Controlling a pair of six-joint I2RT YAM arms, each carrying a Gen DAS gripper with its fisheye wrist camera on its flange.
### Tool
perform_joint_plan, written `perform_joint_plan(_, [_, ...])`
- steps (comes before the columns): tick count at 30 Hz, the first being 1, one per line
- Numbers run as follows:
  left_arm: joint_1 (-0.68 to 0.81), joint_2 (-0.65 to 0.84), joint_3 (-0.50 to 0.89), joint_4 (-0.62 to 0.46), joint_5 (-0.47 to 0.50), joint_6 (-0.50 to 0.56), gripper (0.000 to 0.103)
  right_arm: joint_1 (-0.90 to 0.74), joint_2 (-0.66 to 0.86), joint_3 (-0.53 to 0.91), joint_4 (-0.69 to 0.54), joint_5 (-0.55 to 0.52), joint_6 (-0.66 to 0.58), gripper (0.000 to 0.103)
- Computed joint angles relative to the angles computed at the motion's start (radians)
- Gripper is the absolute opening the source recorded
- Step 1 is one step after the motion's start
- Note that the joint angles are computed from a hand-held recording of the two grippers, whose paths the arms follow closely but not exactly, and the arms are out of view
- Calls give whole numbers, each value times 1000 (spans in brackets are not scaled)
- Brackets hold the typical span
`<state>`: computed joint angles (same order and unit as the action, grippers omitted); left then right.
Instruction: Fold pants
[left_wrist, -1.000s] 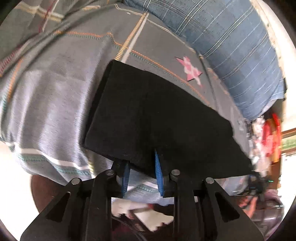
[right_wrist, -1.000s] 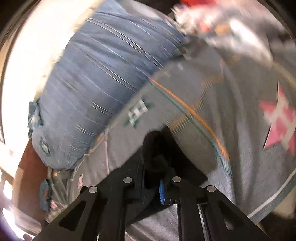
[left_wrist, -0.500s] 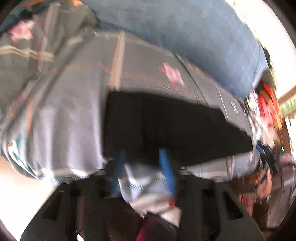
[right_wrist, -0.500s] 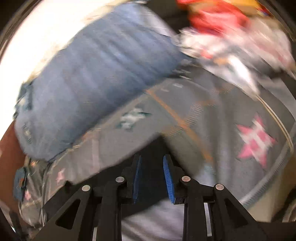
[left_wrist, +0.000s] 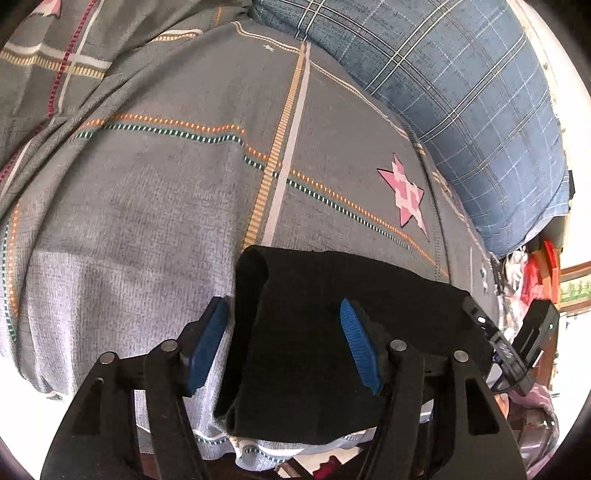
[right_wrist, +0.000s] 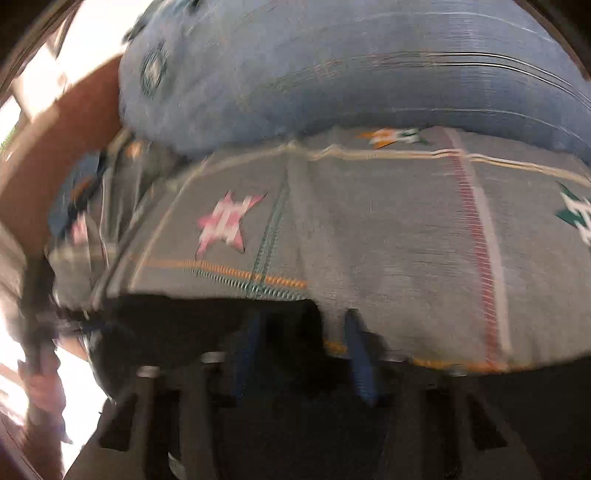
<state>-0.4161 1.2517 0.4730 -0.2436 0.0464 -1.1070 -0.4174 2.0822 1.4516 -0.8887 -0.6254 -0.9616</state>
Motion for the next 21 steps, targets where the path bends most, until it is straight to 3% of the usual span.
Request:
perform_joint_plan(2, [-4, 2, 15, 11, 10, 8, 35, 14, -66, -77, 82, 12, -2, 6])
perform_joint_plan(4, [-6, 33, 47, -6, -13, 23, 34, 8, -111, -125, 142, -31, 9, 6])
perform_joint_plan(7, [-2, 135, 98, -12, -31, 47, 34, 38, -49, -100, 189, 44, 76, 6])
perform_joint_plan(8, [2, 126, 97, -14, -23, 41, 34, 29, -50, -104, 193, 25, 85, 6])
perform_joint_plan(13, [-47, -137, 6, -104, -41, 1, 37, -52, -79, -69, 53, -74, 77, 15])
perform_joint_plan(15, [-98, -250, -51, -121, -23, -63, 53, -95, -71, -35, -30, -113, 53, 26])
perform_joint_plan(16, [-166, -321, -96, -112, -39, -139, 55, -121, -67, -26, -67, -130, 35, 29])
perform_joint_plan(18, [-272, -361, -140, -68, -75, -231, 56, -173, -62, -18, -124, -144, -1, 35])
perform_joint_plan(21, [-319, -286, -153, 22, -84, -265, 57, -237, -38, -9, -206, -142, -56, 35])
